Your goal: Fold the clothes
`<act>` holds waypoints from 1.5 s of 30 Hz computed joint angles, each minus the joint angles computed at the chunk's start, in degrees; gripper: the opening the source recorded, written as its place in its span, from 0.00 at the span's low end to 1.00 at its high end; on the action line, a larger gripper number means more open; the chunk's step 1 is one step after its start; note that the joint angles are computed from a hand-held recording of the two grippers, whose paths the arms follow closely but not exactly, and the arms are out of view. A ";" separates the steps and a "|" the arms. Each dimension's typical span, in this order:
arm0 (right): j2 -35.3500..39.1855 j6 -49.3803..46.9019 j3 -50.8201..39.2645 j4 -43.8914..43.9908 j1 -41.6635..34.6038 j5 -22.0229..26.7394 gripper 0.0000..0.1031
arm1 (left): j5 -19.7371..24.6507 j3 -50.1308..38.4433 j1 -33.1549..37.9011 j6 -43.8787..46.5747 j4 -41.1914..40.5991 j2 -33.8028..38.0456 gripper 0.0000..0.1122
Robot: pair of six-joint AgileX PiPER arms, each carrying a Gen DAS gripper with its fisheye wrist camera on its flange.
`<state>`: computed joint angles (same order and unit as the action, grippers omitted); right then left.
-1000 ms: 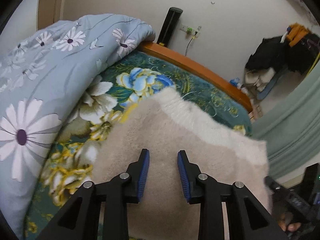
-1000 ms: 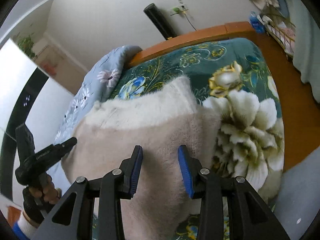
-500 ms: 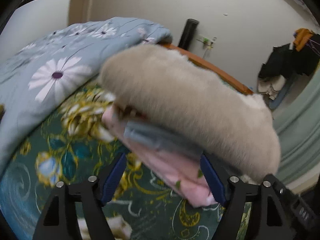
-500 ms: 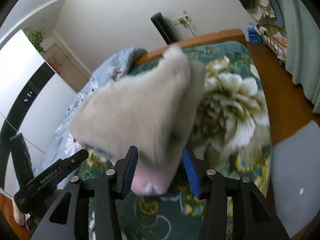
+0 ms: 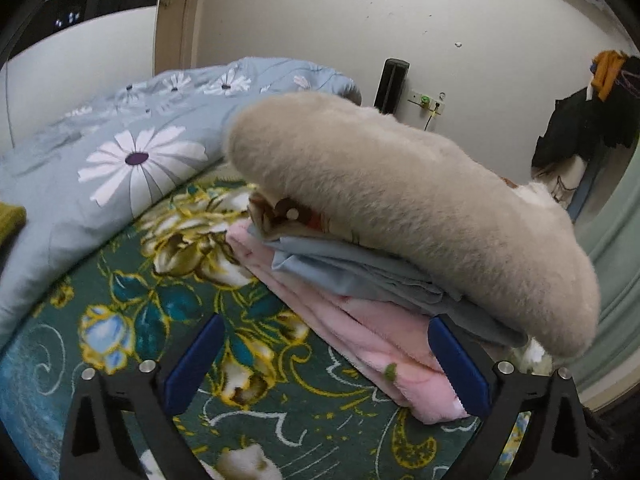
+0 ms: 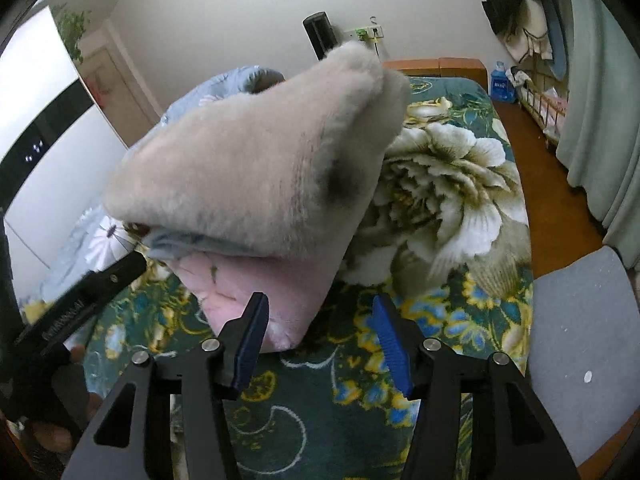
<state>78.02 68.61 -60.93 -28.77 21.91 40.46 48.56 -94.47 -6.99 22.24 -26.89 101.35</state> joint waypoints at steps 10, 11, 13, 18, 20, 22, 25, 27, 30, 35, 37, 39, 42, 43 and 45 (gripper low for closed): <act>4.07 8.61 -0.81 -8.94 3.96 -1.44 0.93 | -4.68 0.83 -1.80 -2.61 9.12 -0.26 0.92; 4.32 10.20 -1.11 -10.53 4.76 -0.54 1.00 | -5.02 0.86 -1.86 -2.98 9.60 -0.37 0.92; 4.78 13.33 -1.72 -13.73 6.41 1.61 1.00 | -6.11 1.33 -1.97 -3.38 10.25 -0.92 0.92; 5.09 21.02 -2.71 -21.56 9.75 7.81 1.00 | -7.27 1.58 -2.44 -5.24 11.79 -1.36 0.92; 5.61 20.56 -3.64 -21.64 9.80 8.94 1.00 | -7.07 1.60 -2.58 -5.49 11.69 -1.29 0.92; 5.63 19.78 -3.59 -21.03 9.32 8.38 1.00 | -7.37 2.22 -2.91 -4.98 11.63 -1.67 0.92; 5.91 17.97 -3.47 -19.00 8.30 7.14 1.00 | -7.92 2.86 -3.68 -4.18 12.44 -2.17 0.92; 5.46 18.23 -2.66 -18.23 8.34 6.55 1.00 | -7.47 2.61 -3.87 -3.96 12.44 -1.95 0.92; 5.46 18.39 -2.28 -18.28 8.57 6.23 1.00 | -6.46 2.04 -3.89 -3.65 12.19 -1.41 0.92; 6.06 17.43 -2.85 -17.60 8.87 5.77 1.00 | -5.81 1.92 -3.49 -3.07 10.99 -1.36 0.92; 6.23 17.15 -3.00 -17.40 8.90 5.69 1.00 | -5.35 1.62 -3.20 -3.00 10.30 -1.25 0.92; 6.32 16.90 -3.10 -17.04 8.75 5.67 1.00 | -5.66 1.70 -2.99 -3.05 10.00 -1.44 0.92; 6.25 16.75 -3.13 -16.57 8.54 5.75 1.00 | -5.40 1.41 -2.59 -2.96 9.12 -1.37 0.92; 6.22 16.80 -3.13 -16.51 8.50 5.76 1.00 | -5.08 1.16 -2.47 -2.97 8.88 -1.20 0.92; 6.20 16.09 -3.11 -15.64 8.18 5.42 1.00 | -4.77 0.92 -2.45 -3.30 9.07 -0.99 0.92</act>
<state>84.21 84.69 -64.04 -44.41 30.08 45.88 43.79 -93.55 -9.44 18.94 -17.83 100.36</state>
